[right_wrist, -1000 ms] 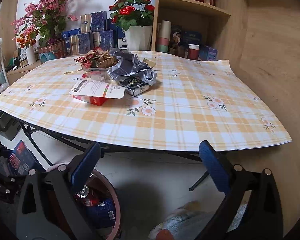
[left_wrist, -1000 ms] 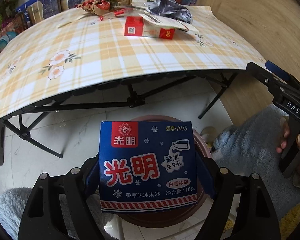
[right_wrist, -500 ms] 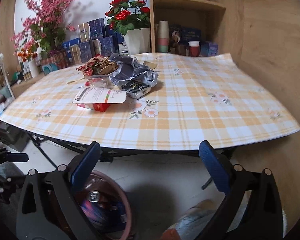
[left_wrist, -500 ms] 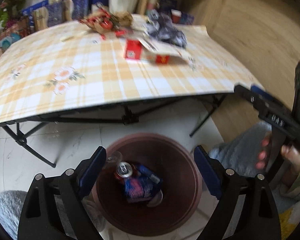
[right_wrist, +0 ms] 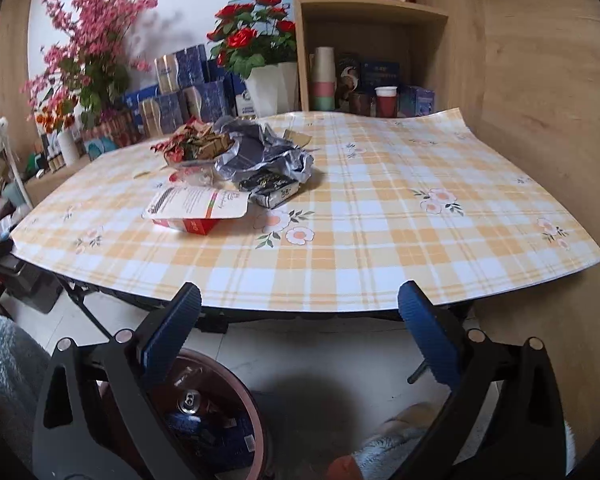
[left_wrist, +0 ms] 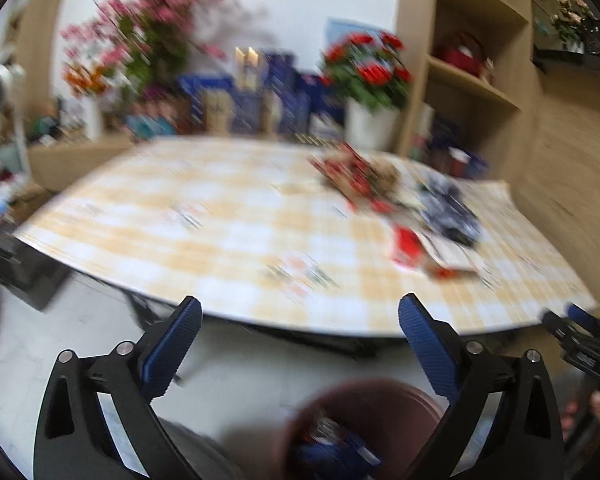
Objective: Collect trash
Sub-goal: 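Grasp the white birthday-candle card on the table with the right tool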
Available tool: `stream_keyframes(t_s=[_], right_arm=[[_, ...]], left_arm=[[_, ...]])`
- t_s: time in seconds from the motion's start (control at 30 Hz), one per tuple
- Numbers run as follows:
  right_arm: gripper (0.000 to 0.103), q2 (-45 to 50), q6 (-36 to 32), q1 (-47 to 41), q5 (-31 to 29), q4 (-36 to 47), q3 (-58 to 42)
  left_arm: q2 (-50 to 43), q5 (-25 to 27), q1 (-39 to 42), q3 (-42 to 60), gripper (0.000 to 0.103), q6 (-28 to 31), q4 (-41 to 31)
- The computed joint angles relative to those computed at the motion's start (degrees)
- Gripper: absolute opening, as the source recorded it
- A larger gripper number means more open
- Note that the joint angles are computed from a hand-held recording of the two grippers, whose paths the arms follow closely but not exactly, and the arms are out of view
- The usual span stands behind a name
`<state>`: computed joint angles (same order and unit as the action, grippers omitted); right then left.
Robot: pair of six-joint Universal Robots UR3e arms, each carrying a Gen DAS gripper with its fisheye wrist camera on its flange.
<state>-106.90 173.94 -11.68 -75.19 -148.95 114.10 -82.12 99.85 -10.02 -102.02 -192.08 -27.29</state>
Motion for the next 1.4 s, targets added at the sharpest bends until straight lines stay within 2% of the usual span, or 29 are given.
stream_keyframes(t_s=[0.07,0.2,0.4,0.53,0.6,0.67,0.8,0.87,0.93,0.97,1.03,1.13,1.23,1.4], right_arm=[[0.097,1.91,-0.61,2.08,-3.5,1.73,-2.48],[0.097,5.66,-3.52,5.7,-7.89,1.86,-6.14],[0.097,16.68,-14.48,14.09,-13.12,2.08,-17.46],[0.097,27.03,-22.74,19.94,-17.8,1.18,-27.13],[0.096,31.24,-25.48,21.77,-19.61,0.96,-31.41],[0.096,35.6,-27.37,23.32,-20.98,0.76,-36.33],[0.095,43.18,-28.83,25.42,-23.15,3.58,-46.33],[0.086,46.28,-29.02,25.83,-23.16,6.67,-51.3],[0.066,48.4,-28.14,25.29,-21.42,12.2,-56.4],[0.06,48.36,-27.45,24.71,-19.79,14.44,-57.49],[0.04,46.83,-25.4,23.41,-16.62,15.31,-56.92],[0.025,43.07,-21.38,20.94,-11.57,14.63,-54.31],[0.018,39.15,-15.23,16.88,-4.95,14.64,-52.01],[0.017,32.28,-3.95,8.97,5.58,13.86,-44.62]], left_arm=[[0.82,3.03,0.82,-0.42,0.097,2.66,2.17],[1.81,4.01,2.61,-1.48,0.097,5.44,3.91],[1.95,1.32,5.02,-1.43,0.097,4.24,-1.15],[3.95,-6.82,11.08,-3.24,0.097,0.86,-3.72],[4.72,-8.64,12.83,-4.02,0.097,-0.87,-5.01],[4.06,-7.53,12.83,-3.42,0.097,-2.43,-6.49],[2.32,-7.38,11.52,-2.12,0.097,-1.35,-7.05],[1.06,-6.09,10.43,-0.98,0.097,-1.11,-7.68],[0.71,-5.84,10.27,-0.83,0.097,-1.44,-7.62],[0.71,-6.54,10.71,-0.82,0.097,-1.57,-7.76],[0.88,-8.27,11.94,-0.99,0.097,-2.21,-8.3],[0.69,-10.34,13.32,-0.84,0.097,-2.89,-9.15],[-1.0,-11.8,12.93,0.93,0.097,-2.04,-10.37],[-5.81,-14.28,10.25,6.95,0.097,1.62,-13.08]])
